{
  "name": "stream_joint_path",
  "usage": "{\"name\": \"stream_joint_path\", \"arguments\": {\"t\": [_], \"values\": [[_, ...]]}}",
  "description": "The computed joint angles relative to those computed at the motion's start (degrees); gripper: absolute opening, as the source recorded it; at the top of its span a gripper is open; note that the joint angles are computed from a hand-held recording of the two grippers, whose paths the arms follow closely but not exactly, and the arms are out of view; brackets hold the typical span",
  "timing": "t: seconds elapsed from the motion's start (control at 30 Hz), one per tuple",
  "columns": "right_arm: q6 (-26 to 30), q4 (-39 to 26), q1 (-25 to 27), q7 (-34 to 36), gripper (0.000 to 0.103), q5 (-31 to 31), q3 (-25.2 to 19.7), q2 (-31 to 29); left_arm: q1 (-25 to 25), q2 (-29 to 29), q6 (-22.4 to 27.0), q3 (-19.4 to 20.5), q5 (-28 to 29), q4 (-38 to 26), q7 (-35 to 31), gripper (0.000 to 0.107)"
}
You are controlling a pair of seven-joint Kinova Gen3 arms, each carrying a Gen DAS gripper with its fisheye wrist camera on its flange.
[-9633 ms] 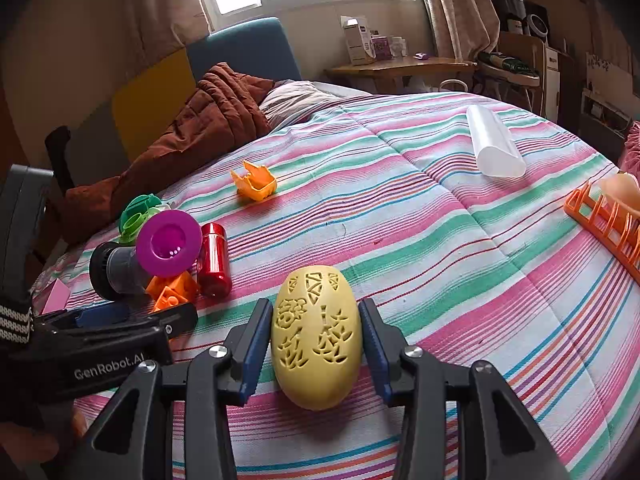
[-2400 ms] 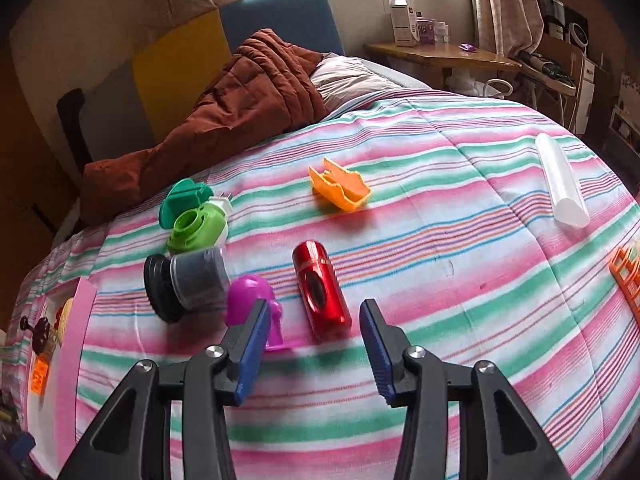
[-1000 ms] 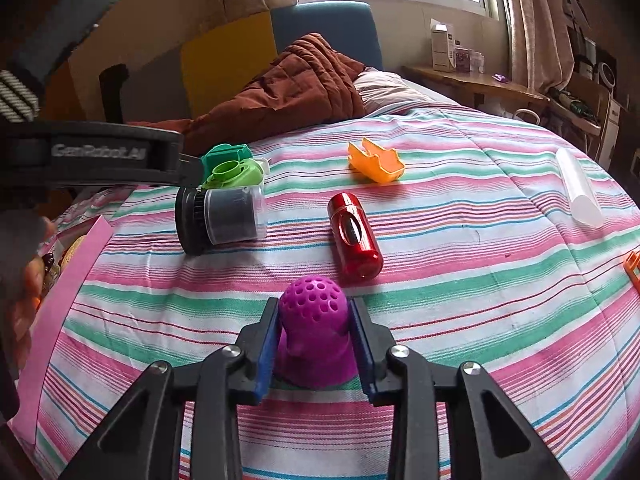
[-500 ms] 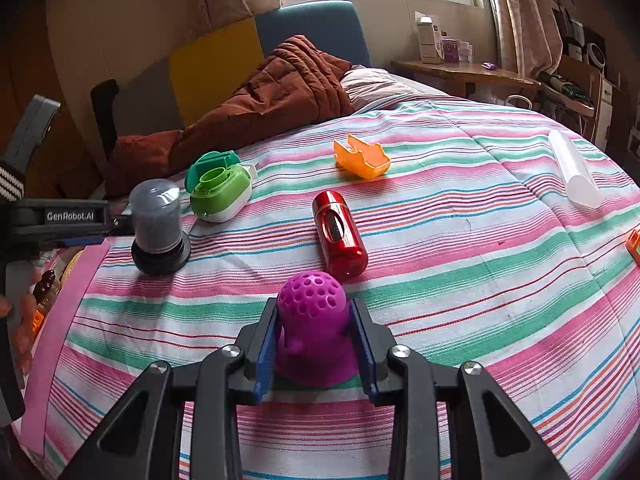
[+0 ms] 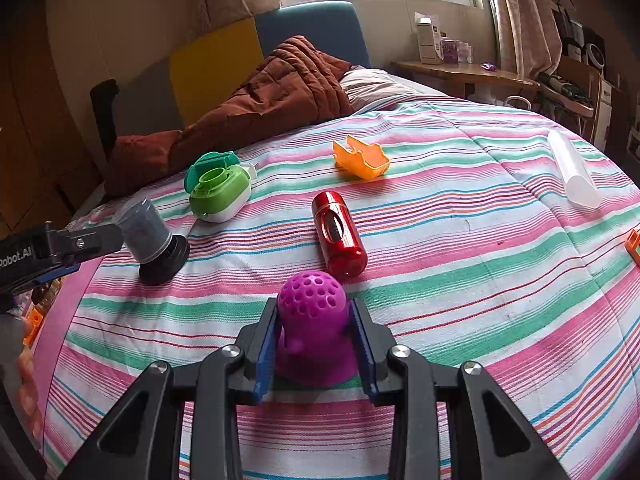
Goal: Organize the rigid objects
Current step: 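Grasp the black-and-clear cylinder with the left gripper while the right holds the magenta cup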
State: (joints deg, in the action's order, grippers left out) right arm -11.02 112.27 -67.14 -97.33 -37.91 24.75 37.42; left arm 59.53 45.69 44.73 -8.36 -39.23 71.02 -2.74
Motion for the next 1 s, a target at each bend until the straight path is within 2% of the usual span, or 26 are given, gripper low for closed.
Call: {"name": "stream_joint_path", "arguments": {"t": [0.07,0.17,0.23,0.27,0.33,0.43,0.7,1.0], "values": [[-0.2,0.0,0.2,0.0,0.034,0.0,-0.3,0.0,-1.1,2.1,2.9,1.2,0.5,-4.4,-3.7,0.099],[-0.1,0.0,0.1,0.2,0.034,-0.2,-0.2,0.0,-1.8,3.9,4.1,1.1,0.8,-7.5,-6.4,0.097],[0.1,-0.1,-0.3,0.4,0.034,-0.5,0.3,0.1,-2.6,4.5,3.7,1.3,1.6,-8.3,-8.3,0.079],[0.3,-0.2,-0.5,0.5,0.034,-0.6,0.6,0.2,-3.2,4.9,3.6,1.9,1.7,-8.8,-9.3,0.074],[0.4,-0.2,-0.8,0.4,0.034,-0.7,1.0,0.3,-3.6,5.9,5.0,1.9,3.7,-10.6,-12.3,0.056],[0.4,-0.3,-1.0,0.3,0.034,-0.6,1.2,0.5,-3.3,5.3,2.8,1.1,4.1,-8.5,-12.0,0.044],[1.7,-0.7,-3.1,-0.3,0.034,-0.8,3.8,1.2,-0.3,0.4,-3.9,-1.8,2.2,1.0,-5.3,0.044],[3.2,-1.2,-5.4,-4.0,0.034,2.2,6.9,2.1,4.1,-5.6,-7.3,-2.5,-2.9,9.8,1.8,0.044]]}}
